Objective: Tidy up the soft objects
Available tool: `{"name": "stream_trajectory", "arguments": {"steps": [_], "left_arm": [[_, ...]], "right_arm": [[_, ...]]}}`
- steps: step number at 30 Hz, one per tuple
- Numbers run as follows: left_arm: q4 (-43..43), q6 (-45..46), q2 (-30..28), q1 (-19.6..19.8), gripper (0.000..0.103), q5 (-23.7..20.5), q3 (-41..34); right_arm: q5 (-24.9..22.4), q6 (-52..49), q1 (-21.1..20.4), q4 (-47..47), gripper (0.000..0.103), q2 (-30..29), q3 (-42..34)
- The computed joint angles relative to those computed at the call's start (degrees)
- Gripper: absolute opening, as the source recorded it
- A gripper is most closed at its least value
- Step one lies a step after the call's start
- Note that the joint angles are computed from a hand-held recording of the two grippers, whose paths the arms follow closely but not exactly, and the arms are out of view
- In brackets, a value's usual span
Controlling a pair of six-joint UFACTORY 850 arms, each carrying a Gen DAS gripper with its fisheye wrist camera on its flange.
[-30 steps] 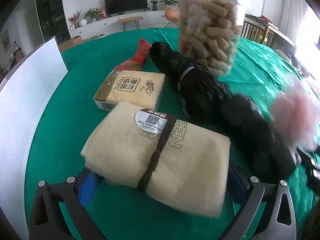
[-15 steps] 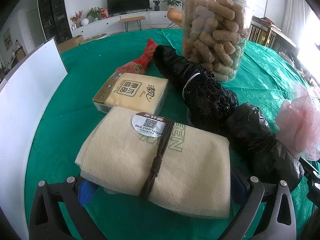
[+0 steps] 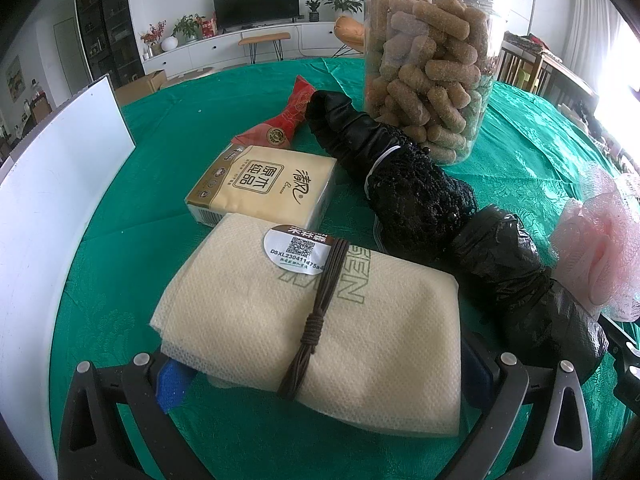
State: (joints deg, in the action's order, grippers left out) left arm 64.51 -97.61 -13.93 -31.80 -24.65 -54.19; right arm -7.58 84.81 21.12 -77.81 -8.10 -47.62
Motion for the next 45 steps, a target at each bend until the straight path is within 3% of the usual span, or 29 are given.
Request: {"name": "stream_trajectory", "arguments": {"steps": [45], "left_arm": [[0.1, -0.2, 0.0, -0.1, 0.103, -0.1, 0.0]], "right_arm": [[0.3, -0.9, -0.2, 0.7, 0.081, 0.1, 0.1]]}}
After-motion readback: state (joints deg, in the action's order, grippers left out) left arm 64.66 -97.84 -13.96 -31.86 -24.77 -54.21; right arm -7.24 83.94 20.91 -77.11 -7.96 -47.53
